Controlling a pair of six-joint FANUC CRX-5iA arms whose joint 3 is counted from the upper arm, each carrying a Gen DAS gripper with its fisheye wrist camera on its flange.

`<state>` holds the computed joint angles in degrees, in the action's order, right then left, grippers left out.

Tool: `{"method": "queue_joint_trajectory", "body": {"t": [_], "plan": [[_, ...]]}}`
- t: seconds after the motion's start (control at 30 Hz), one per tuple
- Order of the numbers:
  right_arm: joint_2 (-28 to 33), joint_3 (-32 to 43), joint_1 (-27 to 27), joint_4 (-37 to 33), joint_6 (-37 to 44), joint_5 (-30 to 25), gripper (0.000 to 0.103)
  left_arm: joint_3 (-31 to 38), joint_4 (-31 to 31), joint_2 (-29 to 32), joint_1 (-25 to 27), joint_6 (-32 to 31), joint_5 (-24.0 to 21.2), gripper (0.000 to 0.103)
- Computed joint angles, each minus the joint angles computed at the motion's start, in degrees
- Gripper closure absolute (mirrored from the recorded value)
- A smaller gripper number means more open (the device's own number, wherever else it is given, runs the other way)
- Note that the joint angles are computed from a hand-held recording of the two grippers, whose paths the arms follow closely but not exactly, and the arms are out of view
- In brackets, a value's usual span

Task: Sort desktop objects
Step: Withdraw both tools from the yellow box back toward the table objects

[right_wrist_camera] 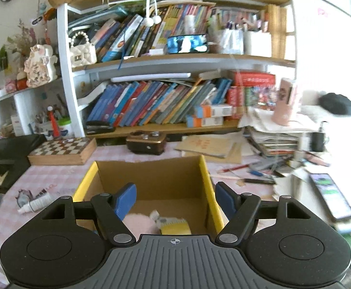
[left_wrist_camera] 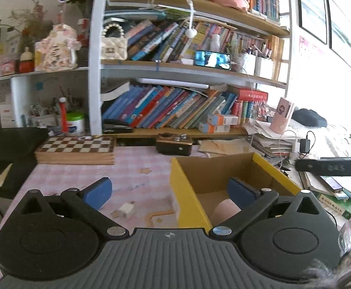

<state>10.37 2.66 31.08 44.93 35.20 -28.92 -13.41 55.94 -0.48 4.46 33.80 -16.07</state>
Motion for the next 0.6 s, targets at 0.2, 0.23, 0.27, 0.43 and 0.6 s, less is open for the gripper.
{"method": "queue_joint_trajectory", "body": {"t": [0.2, 0.23, 0.27, 0.43, 0.6], "plan": [[-4.8, -7.12, 4.66, 6.27, -10.9, -5.98, 0.029, -6.19, 4.99, -5.02, 4.37, -5.1, -2.29, 0.0], [-5.31, -7.88, 5.55, 6.81, -12.08, -7.17, 0.029, -6.87, 4.75, -5.66, 5.3, -5.15, -3.2, 0.0], [-5.79, -8.52, 6.53, 6.96, -13.09, -8.41, 0.029, -7.62, 4.18, -6.41, 6.46, -4.95, -4.39, 0.0], [-8.05, -11.44, 11.12, 7.01, -16.92, -13.29, 0.029, -10.61, 3.05, -9.2, 10.74, -5.58, -9.25, 0.0], [-9.18, -13.32, 15.65, 6.13, -19.0, -16.97, 0.029, -13.29, 2.76, -11.65, 14.35, -7.02, -13.33, 0.0]]}}
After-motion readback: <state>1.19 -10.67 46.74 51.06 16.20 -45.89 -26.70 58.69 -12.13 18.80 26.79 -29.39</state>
